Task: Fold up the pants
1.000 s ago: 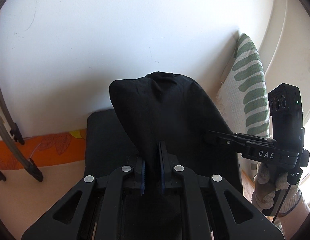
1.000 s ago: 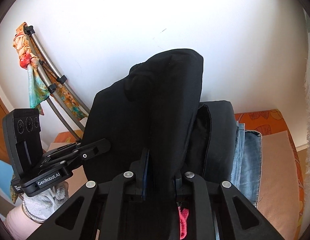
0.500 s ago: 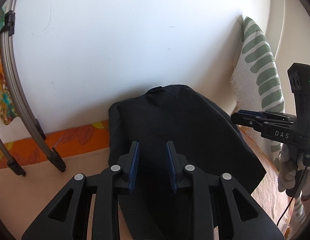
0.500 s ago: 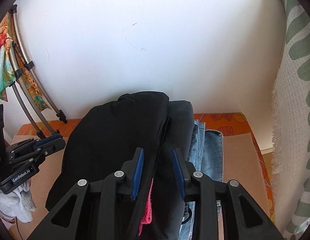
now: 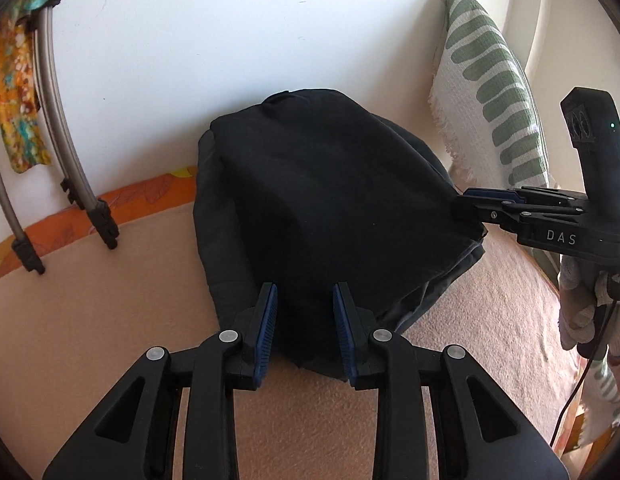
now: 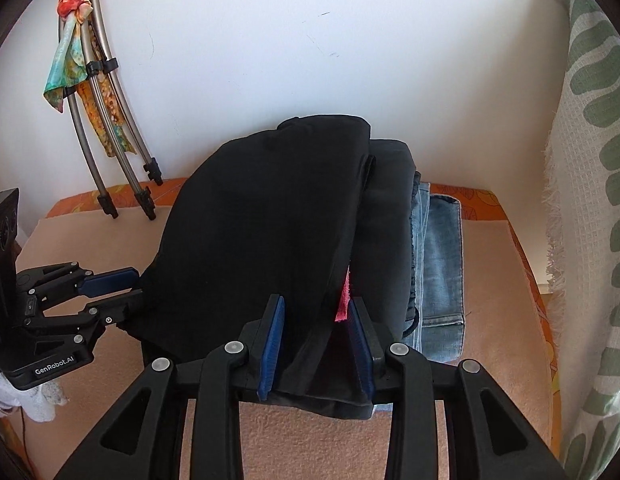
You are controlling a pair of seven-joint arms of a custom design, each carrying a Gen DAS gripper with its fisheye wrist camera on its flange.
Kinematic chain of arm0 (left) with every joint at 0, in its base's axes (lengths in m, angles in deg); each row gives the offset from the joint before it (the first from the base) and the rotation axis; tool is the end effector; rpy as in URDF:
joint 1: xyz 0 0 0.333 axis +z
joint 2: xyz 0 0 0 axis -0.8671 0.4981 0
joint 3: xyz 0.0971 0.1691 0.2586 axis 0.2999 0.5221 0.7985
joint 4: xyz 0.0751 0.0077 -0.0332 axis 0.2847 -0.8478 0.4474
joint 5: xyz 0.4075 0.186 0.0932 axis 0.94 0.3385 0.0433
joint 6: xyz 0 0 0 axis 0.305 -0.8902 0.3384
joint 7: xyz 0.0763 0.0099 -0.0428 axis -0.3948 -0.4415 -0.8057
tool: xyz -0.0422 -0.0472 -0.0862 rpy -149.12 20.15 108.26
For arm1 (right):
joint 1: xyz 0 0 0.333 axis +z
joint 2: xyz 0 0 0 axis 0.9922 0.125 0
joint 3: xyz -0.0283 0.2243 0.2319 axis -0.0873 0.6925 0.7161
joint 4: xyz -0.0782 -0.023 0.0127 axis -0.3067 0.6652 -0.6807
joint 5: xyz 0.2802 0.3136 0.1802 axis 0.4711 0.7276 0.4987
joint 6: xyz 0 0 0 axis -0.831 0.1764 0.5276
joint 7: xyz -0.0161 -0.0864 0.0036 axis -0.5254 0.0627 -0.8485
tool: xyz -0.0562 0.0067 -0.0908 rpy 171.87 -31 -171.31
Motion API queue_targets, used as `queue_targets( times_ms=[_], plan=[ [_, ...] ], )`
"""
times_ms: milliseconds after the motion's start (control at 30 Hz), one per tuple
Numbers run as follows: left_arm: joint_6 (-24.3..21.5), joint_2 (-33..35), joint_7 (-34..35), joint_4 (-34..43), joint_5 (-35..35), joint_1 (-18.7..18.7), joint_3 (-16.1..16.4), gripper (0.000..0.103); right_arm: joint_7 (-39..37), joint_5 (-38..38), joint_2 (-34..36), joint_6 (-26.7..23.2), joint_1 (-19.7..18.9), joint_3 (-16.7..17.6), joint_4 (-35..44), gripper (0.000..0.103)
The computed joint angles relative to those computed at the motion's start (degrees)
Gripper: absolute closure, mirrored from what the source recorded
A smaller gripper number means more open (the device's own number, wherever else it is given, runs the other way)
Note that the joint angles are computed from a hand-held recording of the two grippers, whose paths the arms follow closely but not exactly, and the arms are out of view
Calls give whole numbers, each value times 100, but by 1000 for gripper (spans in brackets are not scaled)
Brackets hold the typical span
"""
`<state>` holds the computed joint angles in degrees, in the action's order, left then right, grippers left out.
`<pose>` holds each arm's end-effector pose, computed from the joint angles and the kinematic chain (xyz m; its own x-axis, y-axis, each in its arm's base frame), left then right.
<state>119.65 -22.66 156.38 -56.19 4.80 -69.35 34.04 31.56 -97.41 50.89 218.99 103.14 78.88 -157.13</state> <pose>0.6316 -0.2792 0.3843 -0.2392 -0.9525 0.1883 -0.7251 0.0462 -0.6871 0.6059 0.2537 0.3987 0.2795 -0.9591 -0.0452 -0.7548 -0.1904 -0.6277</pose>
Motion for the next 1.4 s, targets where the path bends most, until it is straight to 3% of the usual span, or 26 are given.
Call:
queue_targets(
  times_ms=[33,133,233,300,367,433,533,667,733,833,933,1133,1400],
  plan=[
    [-11,-117,140,-122,-212,176,-197,76,41,57,-105,60,-3,8,-120,69],
    [41,-550,-37,-506,-130,32,-49,76,333,-109,-462,141,2,49,-452,69],
    [122,-993,-120,-888,-162,-43,-18,76,1137,-916,-911,141,-93,221,-790,66],
    [220,-1315,-40,-1180,-347,-90,-31,76,1815,-1511,-1251,130,-294,488,-1025,57],
    [307,-1638,-29,-1461,-449,-212,25,69,2373,-1950,-1614,219,-556,826,-1284,49],
    [378,-1961,16,-1743,-588,-379,117,59,2663,-2054,-1986,256,-738,1117,-1536,48],
    [401,-2444,53,-2130,-685,-700,335,58,3099,-2228,-2614,144,-1115,1706,-1880,45],
    [408,-3133,-118,-2652,-603,-963,478,41,3275,-1944,-3458,-64,-1190,2168,-2323,30],
    [315,-3482,-325,-2872,-468,-882,344,35,3325,-1744,-3862,-163,-1159,2352,-2514,28],
    [145,-3969,-718,-3160,-249,-723,115,26,3459,-1557,-4408,-281,-1201,2725,-2745,14],
    [-10,-4371,-1004,-3425,-216,-850,144,26,3534,-1437,-4832,-491,-1187,3030,-2889,10],
    [-397,-5035,-1647,-3819,60,-700,-133,25,3676,-1108,-5262,-649,-943,3202,-3166,8],
    [-831,-5705,-2393,-4142,646,-361,-572,25,3881,-1114,-5203,-747,-973,3444,-3108,8]
  ],
)
